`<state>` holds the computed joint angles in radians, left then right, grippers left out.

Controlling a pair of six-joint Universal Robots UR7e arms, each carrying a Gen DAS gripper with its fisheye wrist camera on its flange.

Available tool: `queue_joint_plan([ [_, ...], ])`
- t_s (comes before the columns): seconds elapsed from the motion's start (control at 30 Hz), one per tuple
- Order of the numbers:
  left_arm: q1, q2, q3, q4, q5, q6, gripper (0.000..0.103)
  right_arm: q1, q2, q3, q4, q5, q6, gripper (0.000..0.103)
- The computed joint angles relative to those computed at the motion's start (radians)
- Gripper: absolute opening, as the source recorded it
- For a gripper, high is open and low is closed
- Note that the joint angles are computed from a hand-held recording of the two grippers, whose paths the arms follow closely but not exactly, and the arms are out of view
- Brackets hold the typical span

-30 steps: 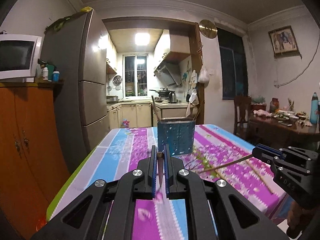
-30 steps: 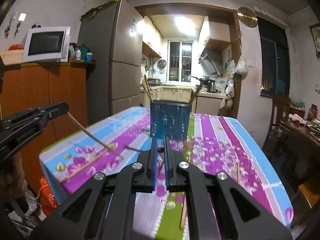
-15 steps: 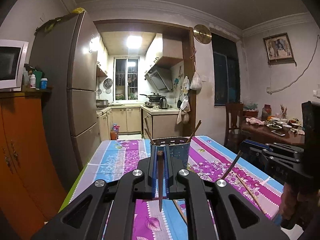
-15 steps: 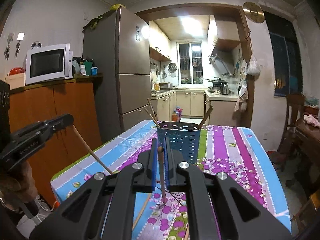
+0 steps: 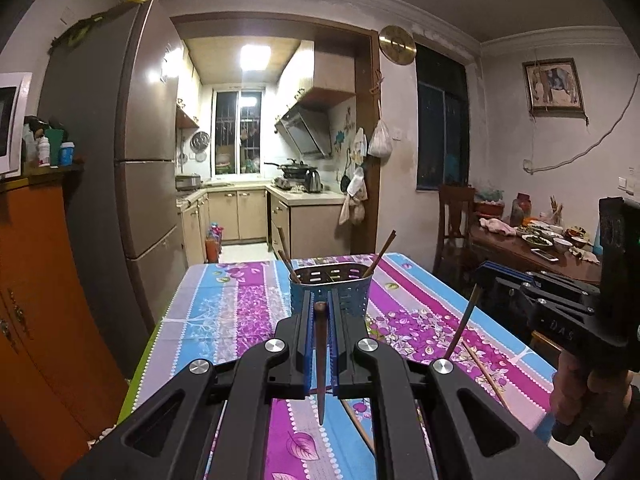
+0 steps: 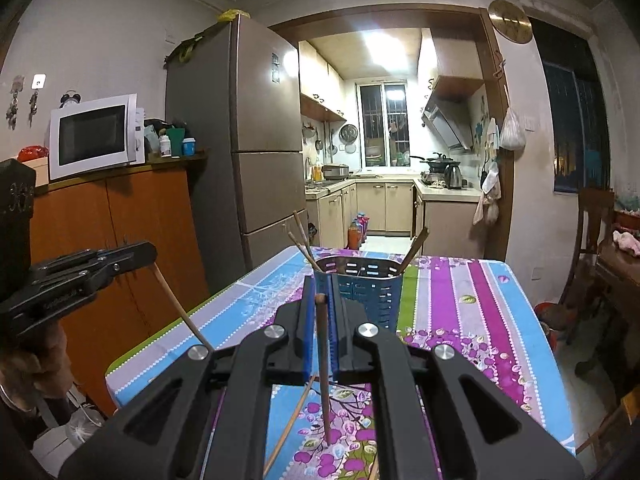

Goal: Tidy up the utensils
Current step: 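Lift both held chopsticks and carry them above the blue holder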

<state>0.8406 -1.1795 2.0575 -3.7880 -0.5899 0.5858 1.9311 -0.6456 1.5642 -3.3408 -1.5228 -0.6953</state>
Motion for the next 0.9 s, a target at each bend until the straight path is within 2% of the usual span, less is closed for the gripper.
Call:
queue_joint_plan([
  [0.3, 0.044, 0.019, -0.050, 0.147, 0.038, -0.097, 0.008, 0.004, 0.018, -0.049, 0.056, 0.009, 0.012, 0.005],
  [0.57, 0.045, 0.068, -0.096, 0.095, 0.094, -0.051, 0.008, 0.011, 0.043, -0.101, 0.122, 0.000, 0.022, 0.005],
  [0.9, 0.032, 0.093, -0.119, 0.064, 0.116, -0.007, 0.008, 0.023, 0.049, -0.121, 0.127, 0.001, 0.005, 0.005],
])
